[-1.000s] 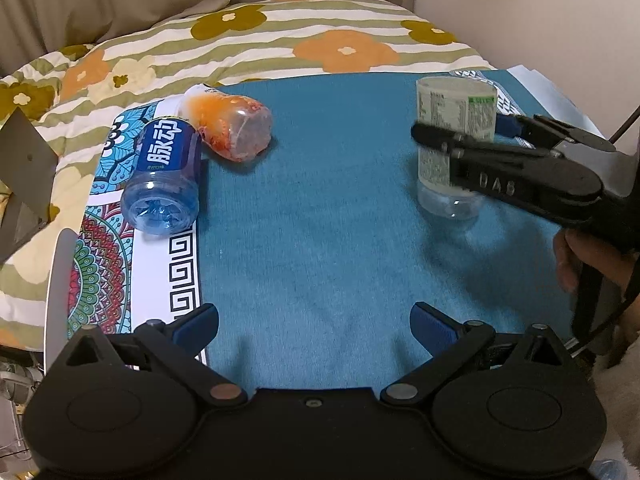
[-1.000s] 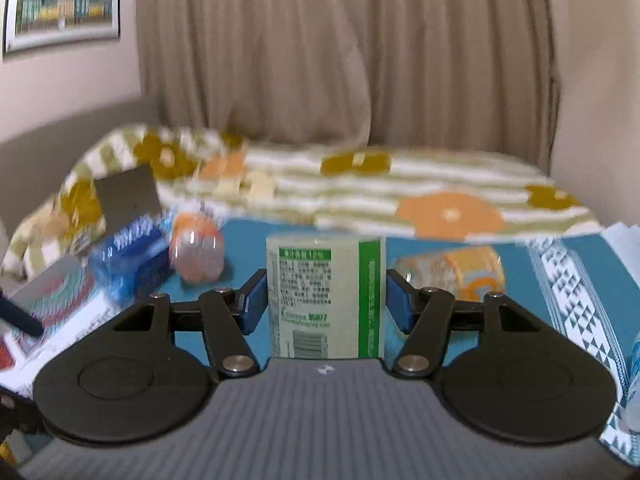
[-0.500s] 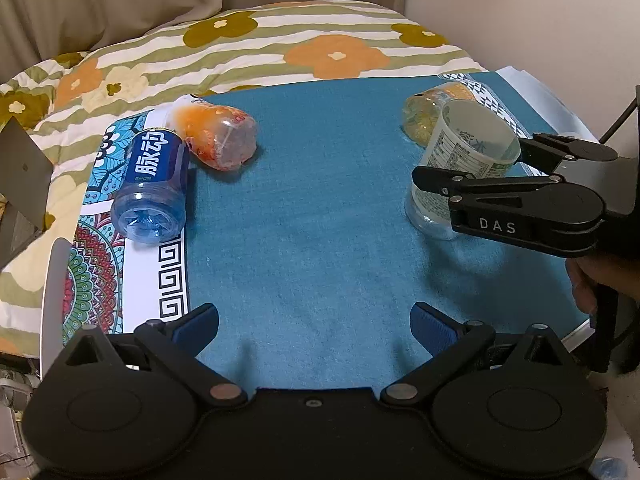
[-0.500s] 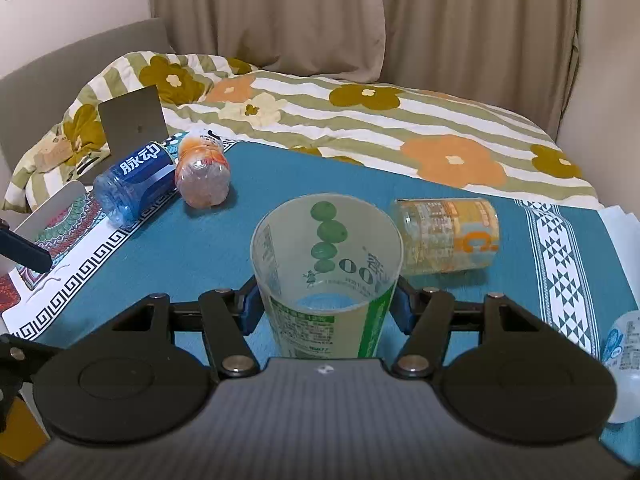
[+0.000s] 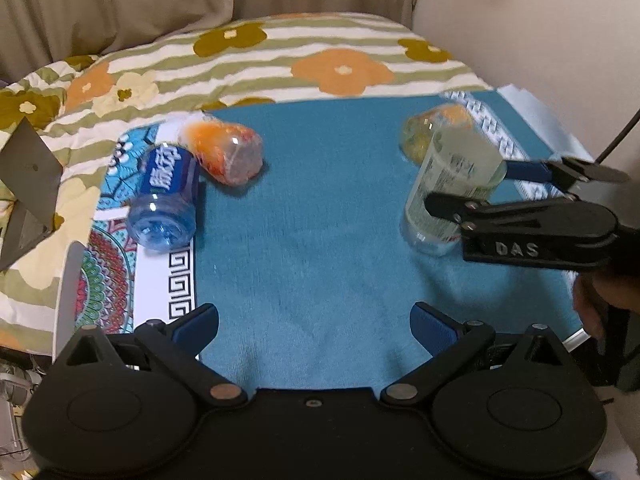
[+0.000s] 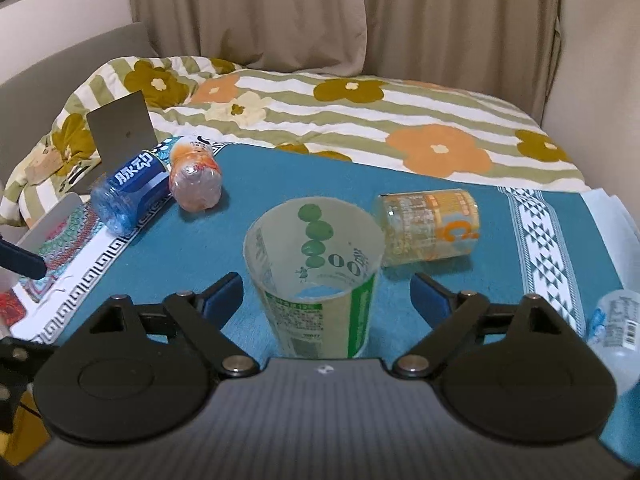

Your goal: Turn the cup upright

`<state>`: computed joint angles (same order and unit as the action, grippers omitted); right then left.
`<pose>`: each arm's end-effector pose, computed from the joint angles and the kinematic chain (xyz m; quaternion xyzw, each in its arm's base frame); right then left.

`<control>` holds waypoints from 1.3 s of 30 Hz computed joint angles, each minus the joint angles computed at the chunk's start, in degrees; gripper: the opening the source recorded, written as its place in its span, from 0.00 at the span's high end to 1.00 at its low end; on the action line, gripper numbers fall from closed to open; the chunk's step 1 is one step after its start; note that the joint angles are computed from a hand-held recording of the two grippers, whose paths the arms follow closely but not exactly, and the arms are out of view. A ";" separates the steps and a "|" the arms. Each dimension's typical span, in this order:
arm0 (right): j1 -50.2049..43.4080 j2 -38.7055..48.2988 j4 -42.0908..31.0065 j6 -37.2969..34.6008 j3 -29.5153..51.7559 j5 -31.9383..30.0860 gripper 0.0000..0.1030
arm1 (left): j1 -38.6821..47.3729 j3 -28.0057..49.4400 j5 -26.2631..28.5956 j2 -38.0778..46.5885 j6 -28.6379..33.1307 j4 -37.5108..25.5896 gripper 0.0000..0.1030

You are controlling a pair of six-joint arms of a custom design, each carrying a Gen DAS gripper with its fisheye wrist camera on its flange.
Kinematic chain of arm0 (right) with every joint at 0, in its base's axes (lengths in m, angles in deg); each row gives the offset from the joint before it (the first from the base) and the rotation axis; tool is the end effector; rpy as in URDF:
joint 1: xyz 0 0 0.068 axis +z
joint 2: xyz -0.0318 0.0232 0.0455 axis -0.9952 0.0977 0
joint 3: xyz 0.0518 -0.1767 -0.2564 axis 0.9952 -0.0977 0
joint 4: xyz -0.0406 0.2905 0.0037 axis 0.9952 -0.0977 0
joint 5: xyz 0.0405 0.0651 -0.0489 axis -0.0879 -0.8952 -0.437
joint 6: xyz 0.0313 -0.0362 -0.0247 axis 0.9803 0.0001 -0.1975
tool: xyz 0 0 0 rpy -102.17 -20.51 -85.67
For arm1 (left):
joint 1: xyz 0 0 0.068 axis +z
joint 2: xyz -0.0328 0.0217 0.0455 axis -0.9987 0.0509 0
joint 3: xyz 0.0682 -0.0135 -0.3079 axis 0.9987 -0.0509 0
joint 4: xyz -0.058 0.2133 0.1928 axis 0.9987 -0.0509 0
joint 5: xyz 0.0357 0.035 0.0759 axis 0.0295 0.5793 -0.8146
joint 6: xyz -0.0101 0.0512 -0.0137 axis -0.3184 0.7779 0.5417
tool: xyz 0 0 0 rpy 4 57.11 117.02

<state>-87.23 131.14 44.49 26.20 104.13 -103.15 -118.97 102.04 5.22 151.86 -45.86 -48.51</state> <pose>0.2683 0.0022 0.2076 -0.2262 0.8808 0.1280 0.3957 0.1883 -0.1059 0.2572 -0.0077 0.9635 -0.0030 0.2677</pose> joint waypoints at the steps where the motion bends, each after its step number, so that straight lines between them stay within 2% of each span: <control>1: -0.17 -0.90 -2.23 0.01 0.78 -0.03 0.00 | -0.57 0.71 -0.62 -0.43 -0.63 -0.84 0.00; 8: -5.70 -10.18 -24.05 -2.92 10.51 -1.66 0.00 | -6.10 6.72 -6.60 -3.76 -6.35 -7.73 0.00; 11: -7.09 -12.17 -31.49 -5.23 14.83 0.63 0.00 | -9.03 8.72 -9.69 -4.18 -9.77 -10.14 0.00; 13: -8.58 -13.04 -35.51 -5.95 17.05 1.82 0.00 | -10.77 9.18 -11.41 -4.56 -11.66 -11.04 0.00; 17: -12.99 -14.23 -40.83 -8.87 18.99 0.06 0.00 | -14.91 10.25 -15.27 -4.25 -15.90 -13.43 0.00; 21: -15.82 -14.19 -47.48 -12.58 20.92 1.00 0.00 | -17.98 10.61 -17.13 -3.92 -19.89 -15.01 0.00; 29: -20.80 -15.59 -51.05 -16.07 19.29 0.65 0.00 | -24.87 11.01 -22.01 -2.31 -26.67 -18.95 0.00; 39: -24.22 -17.41 -51.25 -17.38 17.63 -0.61 0.00 | -27.55 12.02 -23.90 -0.86 -29.05 -20.95 0.00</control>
<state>-111.45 113.73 -6.76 8.82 121.76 -103.76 -146.53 114.07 -18.68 151.00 -74.91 -69.46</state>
